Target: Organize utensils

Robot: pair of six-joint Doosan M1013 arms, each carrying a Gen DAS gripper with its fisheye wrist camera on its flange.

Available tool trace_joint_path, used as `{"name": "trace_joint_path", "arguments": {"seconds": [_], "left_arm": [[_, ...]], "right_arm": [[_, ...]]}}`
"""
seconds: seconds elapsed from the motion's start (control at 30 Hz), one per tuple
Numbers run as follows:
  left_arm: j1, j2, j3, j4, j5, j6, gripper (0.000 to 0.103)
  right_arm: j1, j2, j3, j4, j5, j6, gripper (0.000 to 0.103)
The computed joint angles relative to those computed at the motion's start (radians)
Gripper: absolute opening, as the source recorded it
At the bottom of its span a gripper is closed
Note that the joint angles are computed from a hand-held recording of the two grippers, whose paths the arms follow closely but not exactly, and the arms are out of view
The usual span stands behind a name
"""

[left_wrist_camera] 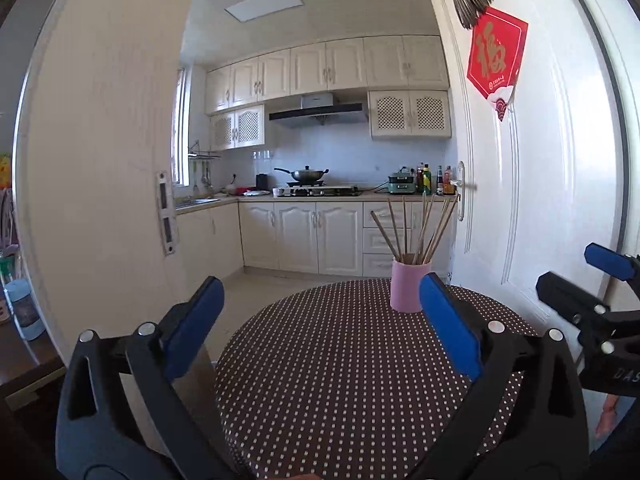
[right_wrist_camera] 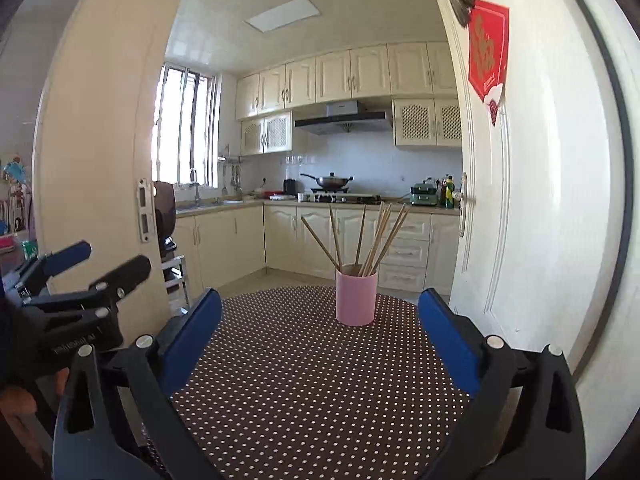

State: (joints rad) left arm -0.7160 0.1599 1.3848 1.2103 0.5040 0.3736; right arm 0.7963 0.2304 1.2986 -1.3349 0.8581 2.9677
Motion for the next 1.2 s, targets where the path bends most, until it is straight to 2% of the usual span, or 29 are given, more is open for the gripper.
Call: {"name": "trace_joint_path", "arguments": {"seconds": [0.07, 0.2, 0.4, 0.57, 1.2], "left_arm": [[-0.002, -0.02, 0.025, -0.021, -0.008, 0.008, 0.096], [-0.015, -0.048, 0.062, 0.055, 0.0, -0.049, 0.096], [-0.025, -0.075, 0.089, 0.126, -0.018, -0.109, 0.096], [-0.023, -0.09, 0.107, 0.139, -0.043, -0.144, 0.096], [-0.036, -0.115, 0.159, 0.303, -0.037, -0.305, 0.096]], "right_arm": [[0.019, 0.004, 0.0, -0.038, 0.036, 0.003, 0.095], [0.054, 0.015, 0.002, -0.127, 0.115, 0.024, 0.095], [0.066, 0.009, 0.014, -0.178, 0.121, 0.065, 0.095], [0.077, -0.002, 0.031, -0.18, 0.116, 0.084, 0.095], [0.105, -0.004, 0.051, -0.217, 0.177, 0.122, 0.095]]}}
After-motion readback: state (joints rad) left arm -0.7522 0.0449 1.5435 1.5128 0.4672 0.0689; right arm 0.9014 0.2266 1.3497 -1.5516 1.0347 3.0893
